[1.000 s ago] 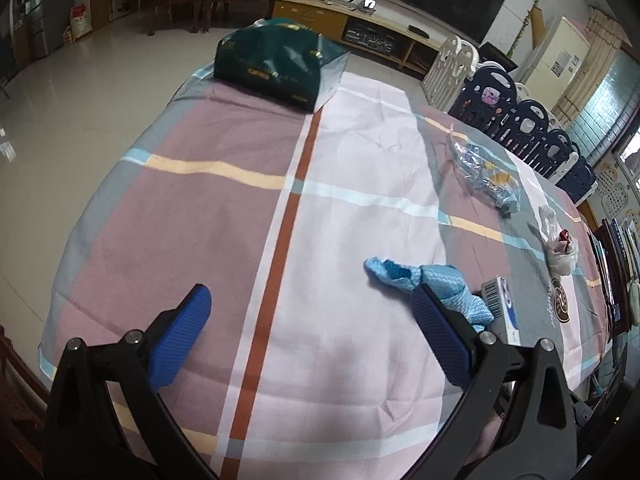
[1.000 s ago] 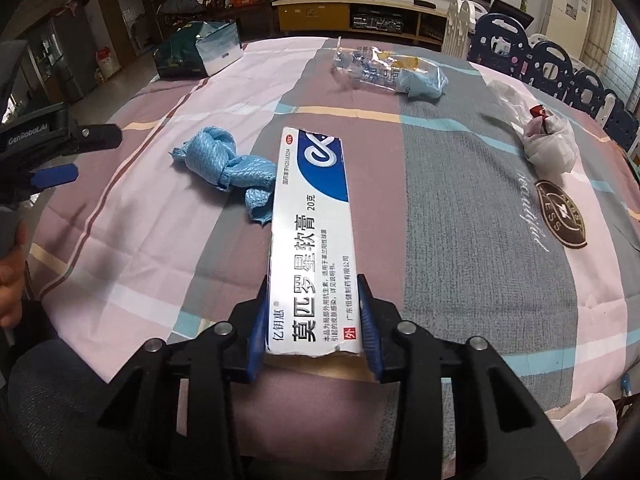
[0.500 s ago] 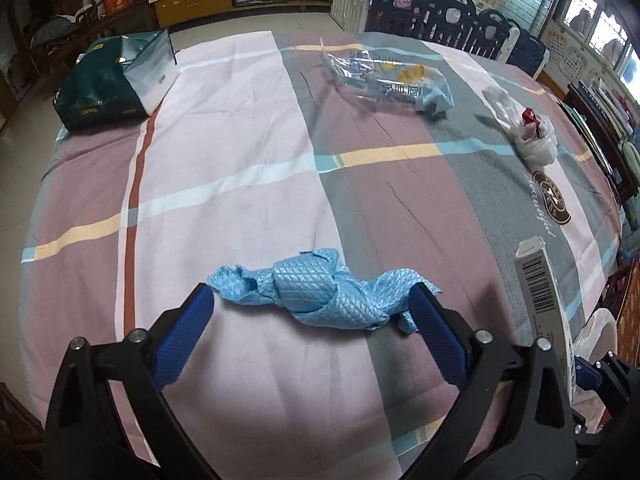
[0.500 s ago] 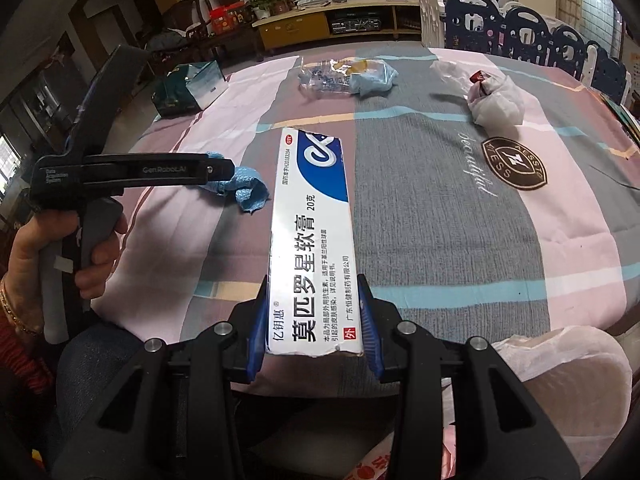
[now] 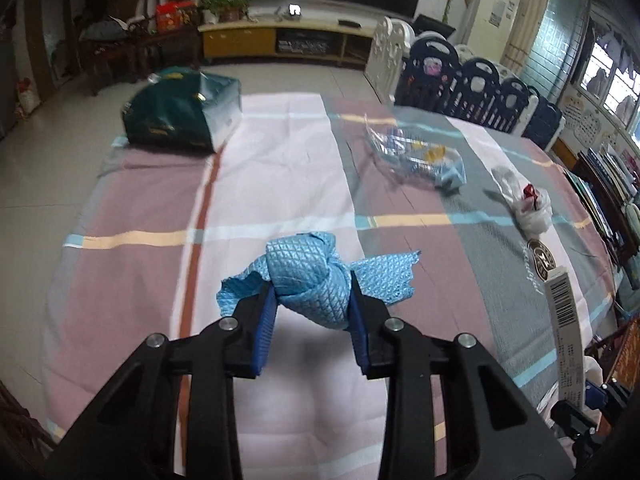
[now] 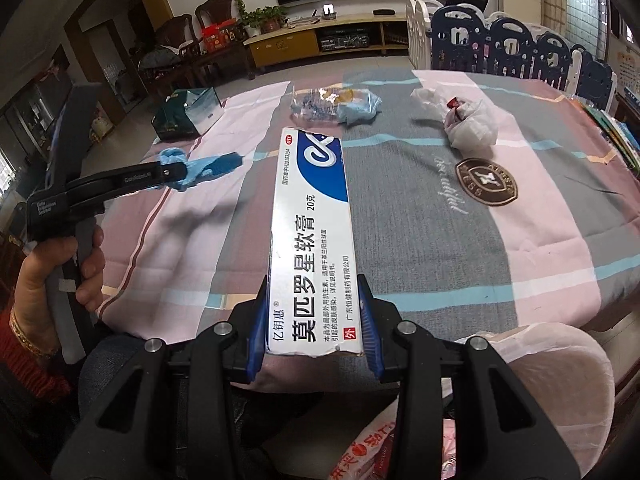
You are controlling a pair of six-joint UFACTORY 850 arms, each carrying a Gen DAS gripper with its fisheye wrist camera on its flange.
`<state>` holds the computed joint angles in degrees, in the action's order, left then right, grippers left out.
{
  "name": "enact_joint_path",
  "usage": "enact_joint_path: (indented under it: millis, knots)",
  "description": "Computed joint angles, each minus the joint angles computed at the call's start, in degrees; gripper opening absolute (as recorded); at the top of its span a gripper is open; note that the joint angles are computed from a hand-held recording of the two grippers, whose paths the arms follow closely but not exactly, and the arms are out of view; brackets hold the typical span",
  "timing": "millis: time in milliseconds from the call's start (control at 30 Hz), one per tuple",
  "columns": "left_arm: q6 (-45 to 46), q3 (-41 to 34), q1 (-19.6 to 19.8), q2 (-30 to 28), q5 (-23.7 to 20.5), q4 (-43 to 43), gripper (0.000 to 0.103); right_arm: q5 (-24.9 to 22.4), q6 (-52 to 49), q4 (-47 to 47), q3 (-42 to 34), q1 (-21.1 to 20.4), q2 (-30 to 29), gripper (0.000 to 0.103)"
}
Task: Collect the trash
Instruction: 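Grasp the blue cloth with the left tool while the right tool holds the box, then drop the ointment box into the basket with the right tool while the left drops the cloth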
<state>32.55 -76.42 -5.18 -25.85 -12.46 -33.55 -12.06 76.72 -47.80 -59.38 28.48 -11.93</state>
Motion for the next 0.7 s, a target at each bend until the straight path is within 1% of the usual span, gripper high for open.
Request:
enact_joint_path:
  millis: [67, 100, 167, 267, 333, 400, 433, 533, 567, 633, 700]
  knots:
    - [4.18, 3.92, -0.22, 4.22, 2.18, -5.41, 0.033, -0.83, 4.0, -4.27, 1.54, 0.29, 2.73, 0.04]
    - [4.41, 5.8, -0.61, 6.25, 3.29, -6.14, 0.033, -1.12, 5.19, -5.58, 2.3, 0.41, 3.92, 0.04]
    - [7.56, 9.76, -1.37, 10.73, 4.57, -10.64, 0.034, -2.66, 7.0, -7.94, 4.2, 1.0, 7.16, 0.04]
    - [7.27, 14.06, -3.02, 16.18, 5.94, -11.44, 0.034, -5.67, 8.68, -10.96, 7.35, 2.14, 12.68, 0.04]
    - [9.92, 16.33, -4.4, 19.66, 6.29, -12.95, 0.034, -7.94, 9.35, -12.37, 9.55, 2.89, 16.51, 0.04]
    - [9.42, 18.11, -5.86, 22.83, 7.32, -11.2, 0.034, -10.74, 9.95, -13.24, 11.82, 3.5, 20.65, 0.04]
    - [10.92, 19.06, -6.66, 24.71, 7.57, -12.35, 0.034, -12.07, 10.31, -13.46, 13.0, 3.57, 22.77, 0.04]
    - [14.89, 20.51, -8.29, 28.39, 5.94, -15.94, 0.034, -15.19, 10.01, -12.55, 15.76, 3.6, 28.56, 0.04]
    - [15.56, 21.04, -8.97, 29.52, 5.68, -16.24, 0.034, -16.1, 9.77, -12.25, 16.5, 3.66, 30.35, 0.04]
    - [13.84, 22.08, -10.72, 31.6, 5.6, -13.64, 0.034, -18.17, 8.75, -11.53, 17.75, 3.93, 33.66, 0.04]
    - [16.39, 23.01, -12.39, 33.19, 4.21, -15.68, 0.034, -21.18, 7.04, -10.46, 18.76, 5.08, 36.34, 0.04]
